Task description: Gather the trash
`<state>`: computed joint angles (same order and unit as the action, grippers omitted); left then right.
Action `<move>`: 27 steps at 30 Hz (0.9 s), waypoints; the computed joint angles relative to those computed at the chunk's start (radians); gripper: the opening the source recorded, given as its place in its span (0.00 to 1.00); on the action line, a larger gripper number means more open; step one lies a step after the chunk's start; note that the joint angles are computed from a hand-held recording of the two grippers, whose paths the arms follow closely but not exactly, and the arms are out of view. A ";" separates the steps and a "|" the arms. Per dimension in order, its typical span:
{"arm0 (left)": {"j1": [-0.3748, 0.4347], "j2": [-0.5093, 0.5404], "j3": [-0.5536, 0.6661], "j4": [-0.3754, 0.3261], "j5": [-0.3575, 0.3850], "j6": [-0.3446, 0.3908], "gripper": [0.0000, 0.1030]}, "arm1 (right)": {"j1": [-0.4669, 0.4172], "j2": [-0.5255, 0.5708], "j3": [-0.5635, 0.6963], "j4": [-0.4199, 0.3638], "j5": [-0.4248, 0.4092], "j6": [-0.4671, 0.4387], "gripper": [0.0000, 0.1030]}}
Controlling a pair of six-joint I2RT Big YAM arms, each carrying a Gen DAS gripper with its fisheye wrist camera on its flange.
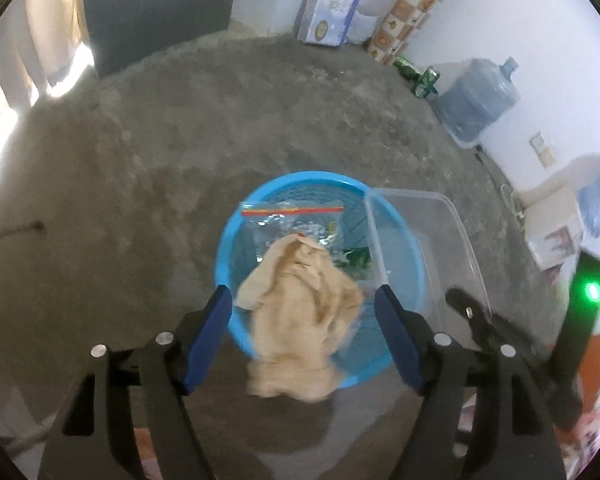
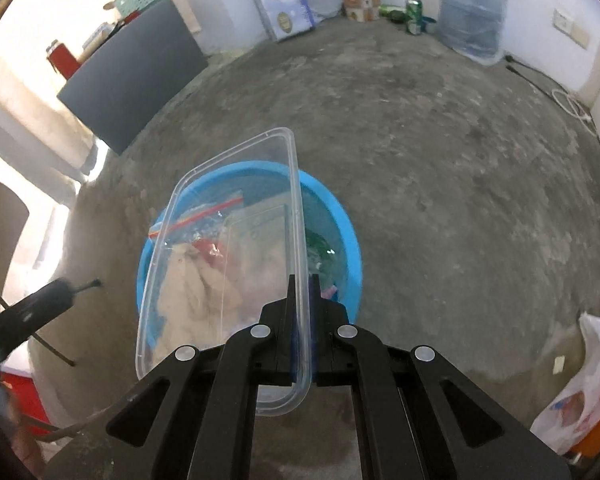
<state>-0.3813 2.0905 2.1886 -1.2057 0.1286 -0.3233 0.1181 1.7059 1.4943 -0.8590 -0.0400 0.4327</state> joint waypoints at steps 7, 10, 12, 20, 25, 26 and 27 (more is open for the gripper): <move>0.004 -0.139 -0.154 0.035 0.058 0.069 0.71 | 0.043 0.103 0.082 -0.073 0.033 -0.099 0.11; -0.003 -0.180 -0.185 0.017 0.087 0.105 0.72 | 0.048 0.104 0.083 -0.094 0.052 -0.106 0.45; -0.006 -0.223 -0.227 0.021 0.109 0.133 0.73 | 0.043 0.068 0.055 -0.073 0.064 -0.094 0.55; -0.031 -0.411 -0.383 0.075 0.129 0.211 0.77 | 0.017 -0.073 -0.028 -0.060 0.080 -0.042 0.60; -0.025 -0.561 -0.508 0.129 0.134 0.234 0.80 | 0.025 -0.224 -0.097 -0.055 0.064 -0.007 0.61; -0.017 -0.600 -0.542 0.141 0.140 0.231 0.81 | 0.034 -0.262 -0.113 -0.058 0.058 0.001 0.63; -0.012 -0.636 -0.571 0.148 0.138 0.225 0.82 | 0.042 -0.292 -0.123 -0.062 0.051 0.002 0.63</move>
<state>-0.3932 1.4544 1.6179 -1.0573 0.2669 -0.0988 0.1598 1.4141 1.3716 -0.9213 0.0106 0.4347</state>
